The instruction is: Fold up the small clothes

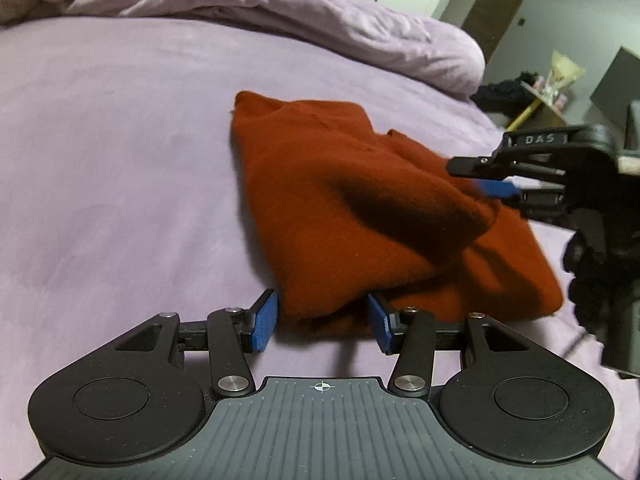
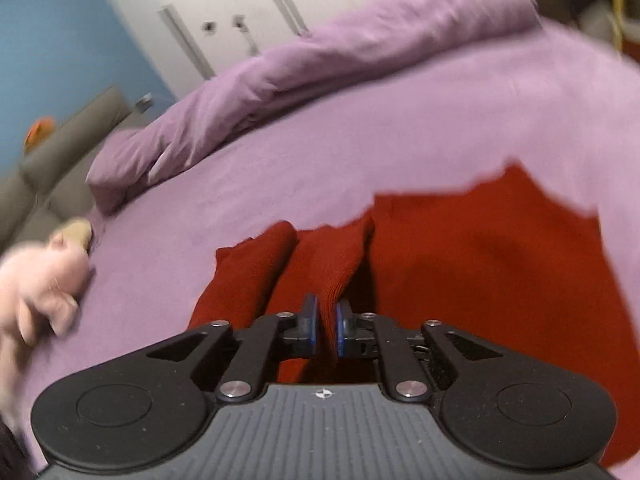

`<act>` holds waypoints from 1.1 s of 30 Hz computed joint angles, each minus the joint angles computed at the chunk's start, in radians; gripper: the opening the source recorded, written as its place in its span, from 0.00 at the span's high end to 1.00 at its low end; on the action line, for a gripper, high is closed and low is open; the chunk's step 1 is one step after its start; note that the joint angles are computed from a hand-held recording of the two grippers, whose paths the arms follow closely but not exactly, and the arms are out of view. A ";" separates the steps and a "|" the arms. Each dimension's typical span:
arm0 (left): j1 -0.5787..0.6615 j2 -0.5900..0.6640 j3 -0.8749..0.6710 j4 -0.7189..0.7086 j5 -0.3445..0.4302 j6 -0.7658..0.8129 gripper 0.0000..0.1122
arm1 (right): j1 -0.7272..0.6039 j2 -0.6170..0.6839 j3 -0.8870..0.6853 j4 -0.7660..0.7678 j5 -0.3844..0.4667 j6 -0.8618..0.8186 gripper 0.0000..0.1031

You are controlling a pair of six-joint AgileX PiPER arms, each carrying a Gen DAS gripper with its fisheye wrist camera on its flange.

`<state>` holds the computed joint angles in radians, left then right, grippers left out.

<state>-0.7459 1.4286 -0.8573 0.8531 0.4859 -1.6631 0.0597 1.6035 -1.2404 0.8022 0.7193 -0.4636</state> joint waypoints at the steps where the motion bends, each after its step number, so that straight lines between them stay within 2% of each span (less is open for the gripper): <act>1: -0.003 -0.025 0.022 0.008 0.005 -0.020 0.52 | 0.006 0.004 -0.009 -0.048 -0.012 0.075 0.73; 3: -0.012 -0.063 0.057 0.031 0.016 -0.051 0.51 | 0.045 -0.036 0.024 -0.137 -0.111 0.160 0.70; 4: -0.021 -0.082 0.075 0.048 0.027 -0.077 0.51 | 0.065 -0.065 0.049 -0.138 -0.151 0.148 0.69; 5: -0.025 -0.096 0.088 0.052 0.041 -0.096 0.51 | 0.073 -0.075 0.056 -0.099 -0.155 0.101 0.64; 7: -0.018 -0.120 0.115 0.053 0.032 -0.128 0.51 | 0.082 -0.065 0.049 0.045 -0.094 -0.040 0.57; 8: -0.018 -0.130 0.125 0.051 0.027 -0.141 0.51 | 0.092 -0.043 0.030 0.070 -0.055 -0.063 0.57; 10: -0.016 -0.140 0.128 0.032 0.025 -0.137 0.51 | 0.131 0.022 -0.037 0.033 0.017 -0.025 0.57; 11: -0.020 -0.143 0.123 0.023 0.032 -0.125 0.50 | 0.151 0.045 -0.053 0.020 0.017 -0.015 0.57; 12: -0.023 -0.141 0.113 0.018 0.040 -0.111 0.50 | 0.178 0.068 -0.073 -0.028 0.009 0.030 0.58; 13: -0.028 -0.140 0.105 0.020 0.049 -0.100 0.49 | 0.193 0.093 -0.083 -0.051 -0.001 0.062 0.70; 14: -0.034 -0.138 0.094 0.024 0.061 -0.093 0.48 | 0.195 0.101 -0.079 -0.033 -0.008 0.069 0.88; 17: -0.033 -0.125 0.069 0.033 0.052 -0.073 0.47 | 0.166 0.057 -0.007 0.098 -0.038 -0.036 0.90; 19: -0.032 -0.101 0.045 0.039 0.036 -0.065 0.47 | 0.177 -0.014 0.033 0.050 -0.115 -0.050 0.90; 22: -0.036 -0.055 0.008 0.039 0.018 -0.049 0.47 | 0.139 -0.117 0.106 0.044 -0.158 -0.067 0.90; 23: -0.031 -0.039 -0.001 0.039 0.001 -0.044 0.47 | 0.124 -0.146 0.124 0.015 -0.164 -0.059 0.90; 26: -0.037 0.018 -0.046 0.029 -0.008 -0.013 0.47 | 0.127 -0.174 0.162 -0.204 -0.236 0.086 0.90; 27: -0.033 0.039 -0.060 0.022 -0.019 0.004 0.48 | 0.110 -0.154 0.156 -0.248 -0.220 0.117 0.90; 30: -0.014 0.102 -0.110 -0.076 0.006 0.080 0.50 | 0.075 -0.027 0.094 -0.251 -0.140 0.087 0.89; 33: 0.003 0.105 -0.094 -0.092 -0.012 0.082 0.51 | 0.018 0.002 0.108 -0.086 -0.103 -0.102 0.87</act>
